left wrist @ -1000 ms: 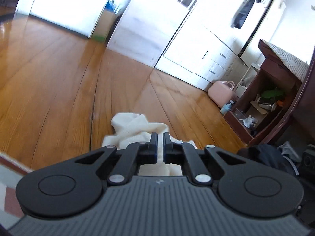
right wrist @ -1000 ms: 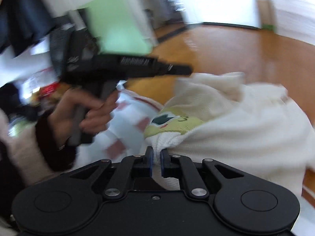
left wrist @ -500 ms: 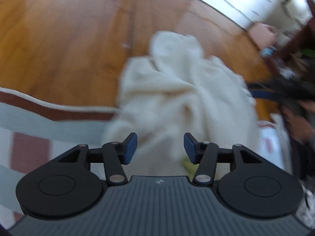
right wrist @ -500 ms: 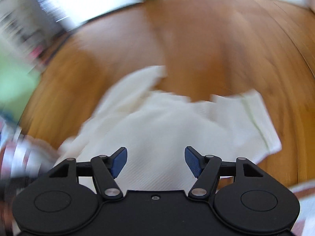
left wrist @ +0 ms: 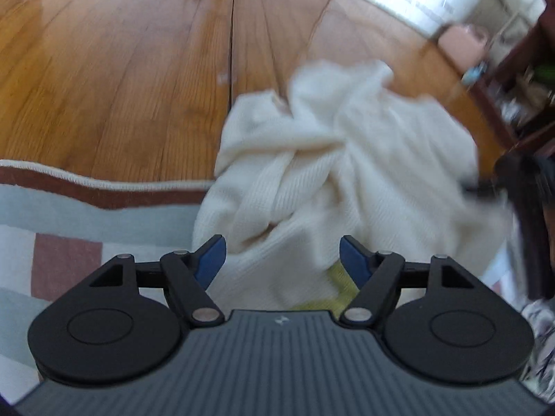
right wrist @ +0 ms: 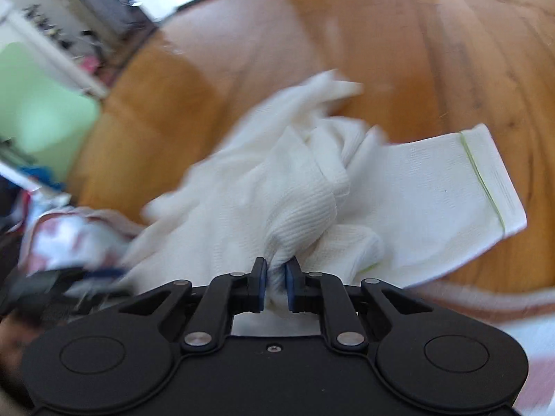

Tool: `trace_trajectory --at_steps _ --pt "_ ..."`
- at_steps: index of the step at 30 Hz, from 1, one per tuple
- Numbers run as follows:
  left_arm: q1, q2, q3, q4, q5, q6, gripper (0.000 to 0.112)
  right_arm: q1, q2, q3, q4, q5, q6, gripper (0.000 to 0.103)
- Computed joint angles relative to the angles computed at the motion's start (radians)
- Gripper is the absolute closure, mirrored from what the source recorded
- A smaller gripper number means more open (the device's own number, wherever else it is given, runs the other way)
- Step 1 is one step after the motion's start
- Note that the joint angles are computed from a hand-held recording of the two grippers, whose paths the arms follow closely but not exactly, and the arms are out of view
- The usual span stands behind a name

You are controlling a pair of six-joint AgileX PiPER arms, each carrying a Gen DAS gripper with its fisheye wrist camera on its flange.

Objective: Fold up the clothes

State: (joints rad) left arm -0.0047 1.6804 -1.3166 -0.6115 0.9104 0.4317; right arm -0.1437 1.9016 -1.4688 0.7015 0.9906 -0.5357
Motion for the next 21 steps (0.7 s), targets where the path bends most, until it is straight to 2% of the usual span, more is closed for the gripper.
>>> trace_trajectory --at_steps 2,5,7,9,13,15,16,17,18,19,20,21 --pt "0.005 0.009 -0.01 0.015 0.008 -0.032 0.04 -0.001 -0.091 0.105 0.056 0.079 -0.084 0.097" --pt "0.035 0.059 -0.03 -0.034 0.054 -0.052 0.04 0.052 -0.191 0.212 0.016 0.183 -0.169 0.098" --pt "0.049 0.078 -0.025 -0.062 0.07 -0.061 0.04 0.157 -0.244 0.237 -0.149 0.154 -0.104 0.097" --pt "0.029 0.086 -0.023 -0.017 0.045 -0.101 0.04 0.215 -0.254 0.22 -0.236 0.121 -0.047 0.097" --pt "-0.056 0.105 -0.026 0.198 -0.045 -0.247 0.034 0.199 -0.209 0.082 -0.166 0.115 -0.076 0.092" --pt "-0.099 0.106 -0.006 0.321 -0.117 -0.332 0.033 0.178 -0.148 -0.04 -0.11 0.146 -0.103 0.079" --pt "-0.109 0.11 0.001 0.341 -0.143 -0.333 0.032 0.198 -0.116 -0.109 -0.119 0.15 -0.09 0.062" --pt "-0.109 0.111 0.008 0.321 -0.162 -0.299 0.033 0.221 -0.091 -0.165 -0.145 0.131 -0.091 0.053" --pt "-0.103 0.111 0.016 0.281 -0.179 -0.25 0.043 0.236 -0.076 -0.204 -0.177 0.106 -0.107 0.05" --pt "-0.087 0.114 0.018 0.203 -0.175 -0.186 0.075 0.25 -0.056 -0.251 -0.217 0.094 -0.11 0.043" --pt "-0.064 0.121 0.016 0.106 -0.154 -0.12 0.091 0.27 -0.012 -0.317 -0.276 0.092 -0.098 0.031" --pt "-0.051 0.114 0.026 0.049 -0.159 -0.087 0.099 0.292 0.027 -0.355 -0.349 0.067 -0.084 0.024"
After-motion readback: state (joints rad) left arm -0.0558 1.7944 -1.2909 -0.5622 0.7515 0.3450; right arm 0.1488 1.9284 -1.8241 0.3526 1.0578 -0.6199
